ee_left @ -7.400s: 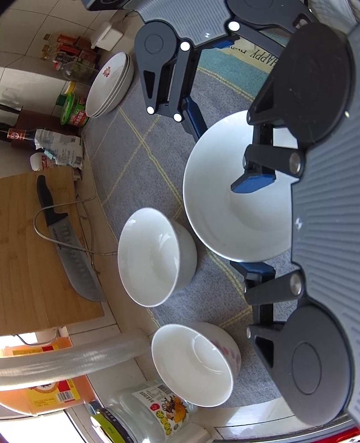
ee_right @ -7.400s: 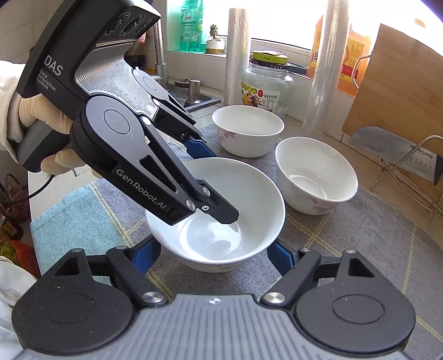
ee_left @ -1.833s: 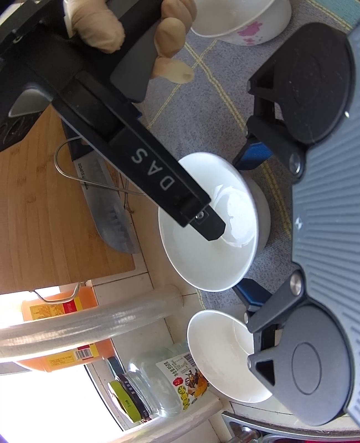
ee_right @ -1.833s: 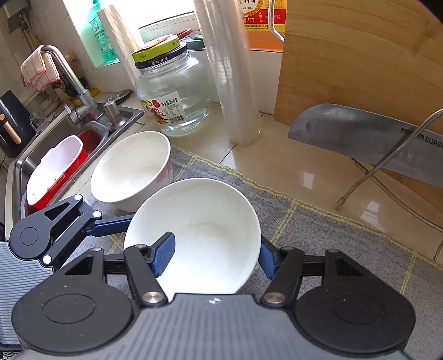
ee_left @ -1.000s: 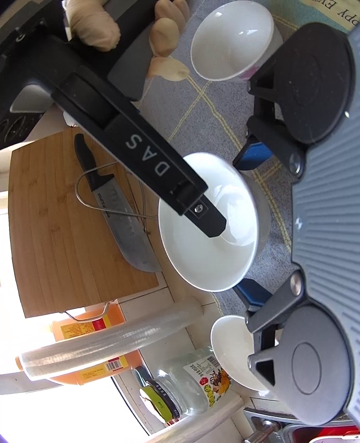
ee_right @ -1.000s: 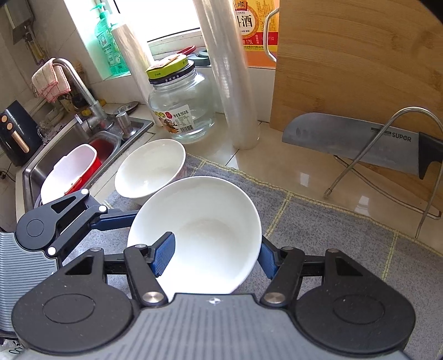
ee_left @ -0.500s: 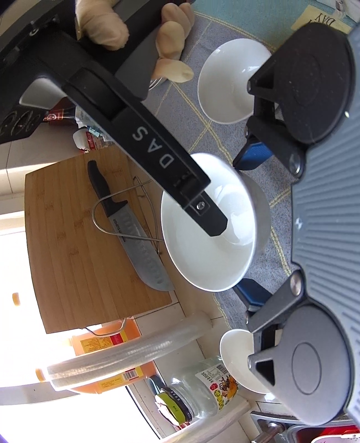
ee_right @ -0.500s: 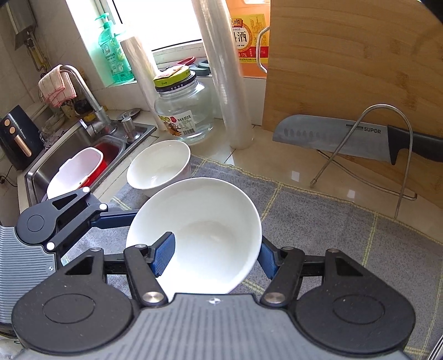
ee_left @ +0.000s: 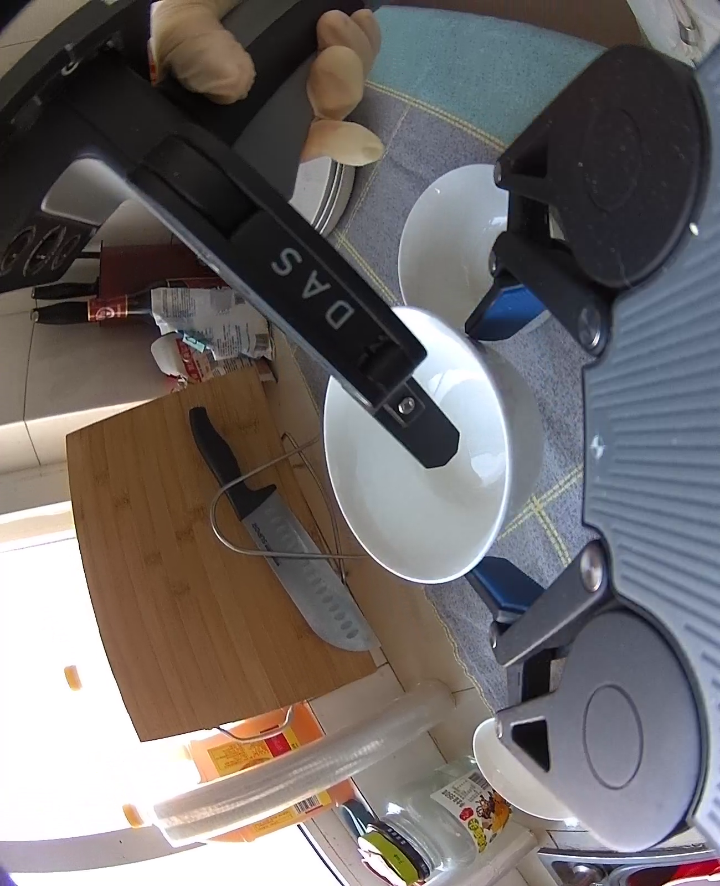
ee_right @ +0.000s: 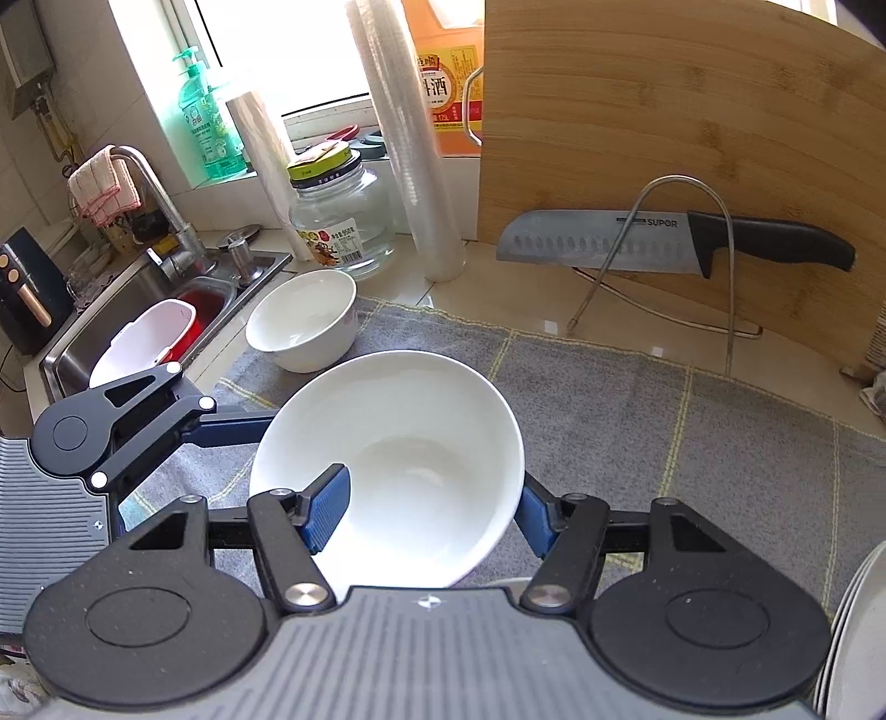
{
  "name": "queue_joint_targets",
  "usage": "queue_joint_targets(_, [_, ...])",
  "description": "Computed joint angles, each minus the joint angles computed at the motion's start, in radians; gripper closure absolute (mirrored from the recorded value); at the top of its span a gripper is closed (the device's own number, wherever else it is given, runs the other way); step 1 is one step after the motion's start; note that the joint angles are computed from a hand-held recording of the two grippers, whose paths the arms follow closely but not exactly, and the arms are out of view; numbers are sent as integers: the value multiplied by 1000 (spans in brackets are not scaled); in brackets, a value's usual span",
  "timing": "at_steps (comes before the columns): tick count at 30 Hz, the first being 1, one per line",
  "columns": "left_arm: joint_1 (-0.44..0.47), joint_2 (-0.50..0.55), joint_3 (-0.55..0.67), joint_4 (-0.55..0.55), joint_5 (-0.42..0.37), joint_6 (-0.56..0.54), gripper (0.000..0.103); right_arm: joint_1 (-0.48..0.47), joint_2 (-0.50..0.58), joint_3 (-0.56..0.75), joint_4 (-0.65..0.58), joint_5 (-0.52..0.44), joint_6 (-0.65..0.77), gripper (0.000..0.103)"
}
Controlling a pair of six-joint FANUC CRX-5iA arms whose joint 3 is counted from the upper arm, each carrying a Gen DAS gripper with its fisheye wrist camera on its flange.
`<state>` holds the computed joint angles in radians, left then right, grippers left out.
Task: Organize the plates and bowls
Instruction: 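Lift the bowl with the right tool and carry it to the placed bowl, then lower the bowl into the placed bowl and open the right tool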
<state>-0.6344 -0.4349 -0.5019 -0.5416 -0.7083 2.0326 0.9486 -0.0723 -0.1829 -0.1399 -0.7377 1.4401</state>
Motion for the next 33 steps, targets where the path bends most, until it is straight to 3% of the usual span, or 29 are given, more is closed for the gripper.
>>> queue_joint_targets(19, [-13,67,-12,169,124,-173,18,23,-159,-185,171,-6,-237,34])
queue_joint_targets(33, [-9,112,-15,258,129,-240,18,6,-162,-201,143,-44,-229,34])
